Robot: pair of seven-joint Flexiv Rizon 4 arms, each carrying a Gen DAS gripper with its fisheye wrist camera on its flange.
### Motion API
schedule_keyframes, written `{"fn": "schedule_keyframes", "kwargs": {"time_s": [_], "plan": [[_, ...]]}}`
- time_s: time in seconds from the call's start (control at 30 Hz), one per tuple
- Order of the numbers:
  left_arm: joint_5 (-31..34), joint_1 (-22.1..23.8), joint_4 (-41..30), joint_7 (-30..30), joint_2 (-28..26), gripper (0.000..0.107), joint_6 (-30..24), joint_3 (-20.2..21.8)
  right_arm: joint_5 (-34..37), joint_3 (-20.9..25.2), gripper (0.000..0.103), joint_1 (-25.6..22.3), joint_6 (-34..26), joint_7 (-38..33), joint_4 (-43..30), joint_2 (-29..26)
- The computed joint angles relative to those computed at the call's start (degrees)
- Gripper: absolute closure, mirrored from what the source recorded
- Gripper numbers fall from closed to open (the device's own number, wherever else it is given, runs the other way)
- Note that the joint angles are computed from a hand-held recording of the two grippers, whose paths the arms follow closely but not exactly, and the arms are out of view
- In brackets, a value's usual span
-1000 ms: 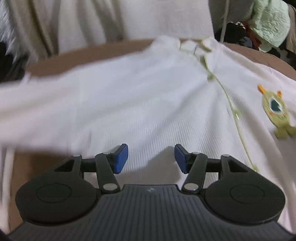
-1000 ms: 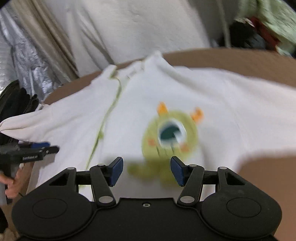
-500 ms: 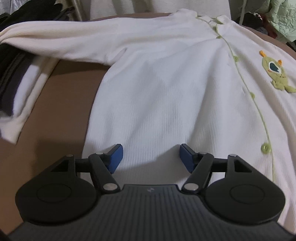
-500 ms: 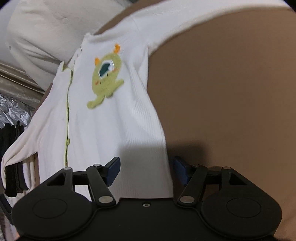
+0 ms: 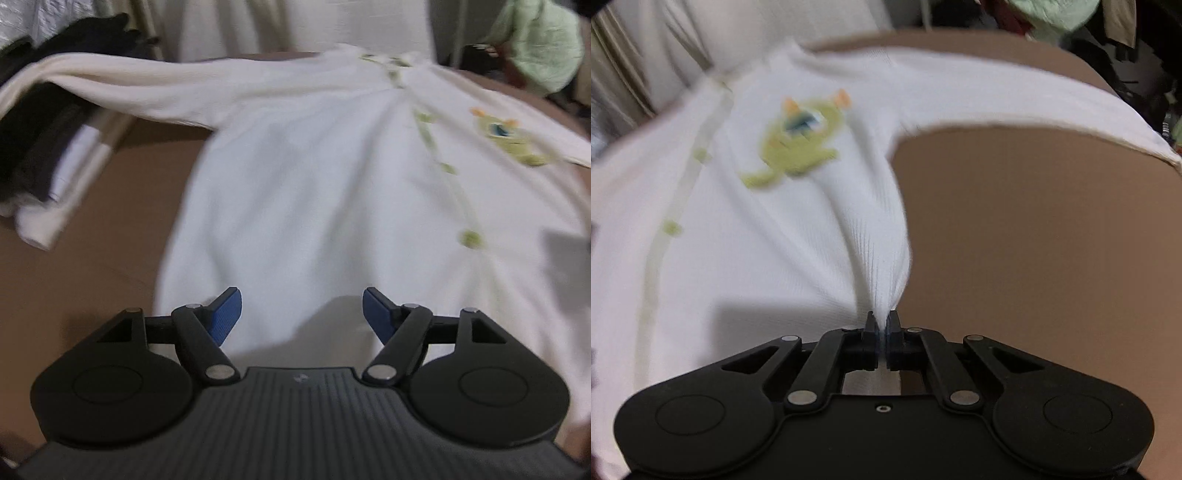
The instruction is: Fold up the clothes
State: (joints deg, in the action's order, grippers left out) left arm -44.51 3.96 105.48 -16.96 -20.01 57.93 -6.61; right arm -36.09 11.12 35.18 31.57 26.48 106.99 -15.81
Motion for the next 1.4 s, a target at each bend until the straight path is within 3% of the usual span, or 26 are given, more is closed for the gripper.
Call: {"fn": "schedule_keyframes", "kwargs": {"time_s": [0.13,0.23,0.37,0.47,0.53,0.57,0.6,0.67,0.8,0.9,1.0,1.07,1.1,1.13,1.23,1.37,1.4], "plan": [[-5.4,2.1,3.0,7.2,4.3,0.035,-13.4,-0.5,-1.4,-0.2,0.099,0.8,-1.2,0.0,-0.5,-0.2],[-7.3,1.6,4.9,12.3,6.8,0.035,-22.2,1.0,-6.1,-0.7,0.101,1.1,-0.6,7.0,2.8,2.4],[-7.5,-0.4,7.3,16.3,8.9,0.035,-26.9,3.3,-9.2,0.4,0.101,2.1,-8.9,8.1,1.6,3.4],[-6.1,-1.3,7.5,17.6,8.9,0.035,-28.7,4.2,-1.5,1.6,0.099,-1.8,1.1,0.0,2.4,2.7],[-5.0,-1.8,7.3,17.1,8.8,0.035,-29.6,4.5,0.4,1.3,0.095,-2.8,5.5,0.3,4.0,2.9],[-4.6,-2.0,7.4,17.0,8.9,0.035,-30.3,4.6,-0.7,0.9,0.088,-2.6,6.5,2.6,5.1,3.7],[-4.5,-2.0,7.3,17.5,9.0,0.035,-31.2,4.6,-2.3,0.6,0.073,-2.5,7.6,5.6,6.3,4.7],[-5.1,-1.9,7.6,19.9,9.3,0.034,-32.8,4.7,-8.1,0.1,0.056,-2.3,10.4,14.7,9.5,7.4],[-3.7,-2.7,6.4,23.5,8.9,0.031,-37.3,4.1,-29.5,0.3,0.044,-4.1,16.7,37.8,15.8,12.3],[-2.4,-5.1,5.3,23.7,8.2,0.029,-36.9,2.8,-35.6,1.5,0.042,-5.3,18.7,42.9,16.0,12.2],[1.8,-8.0,3.2,15.9,5.8,0.02,-34.1,2.0,-37.7,1.7,0.04,-6.1,21.4,42.7,15.3,11.1],[6.0,-9.6,1.2,8.4,3.6,0.048,-32.2,1.8,-35.2,1.9,0.038,-6.1,21.3,40.2,14.6,10.3],[5.7,-9.1,-0.4,6.2,2.4,0.084,-33.8,1.5,-34.2,1.9,0.038,-6.2,21.4,39.2,14.6,10.1],[4.4,-8.0,-2.3,4.6,1.0,0.103,-36.2,1.1,-34.1,1.7,0.038,-6.4,22.2,39.2,15.0,10.3],[-1.5,-4.4,-8.7,-5.6,-4.5,0.104,-43.1,0.4,-37.5,0.4,0.038,-7.7,26.6,41.8,16.0,9.5],[-3.9,-1.7,-15.4,-20.7,-11.7,0.104,-43.2,0.3,-35.4,0.2,0.038,-8.1,29.5,37.8,15.2,7.7],[-3.3,-1.4,-16.2,-22.2,-12.7,0.104,-42.6,0.2,-33.9,0.1,0.038,-8.1,30.5,36.1,14.9,7.1]]}}
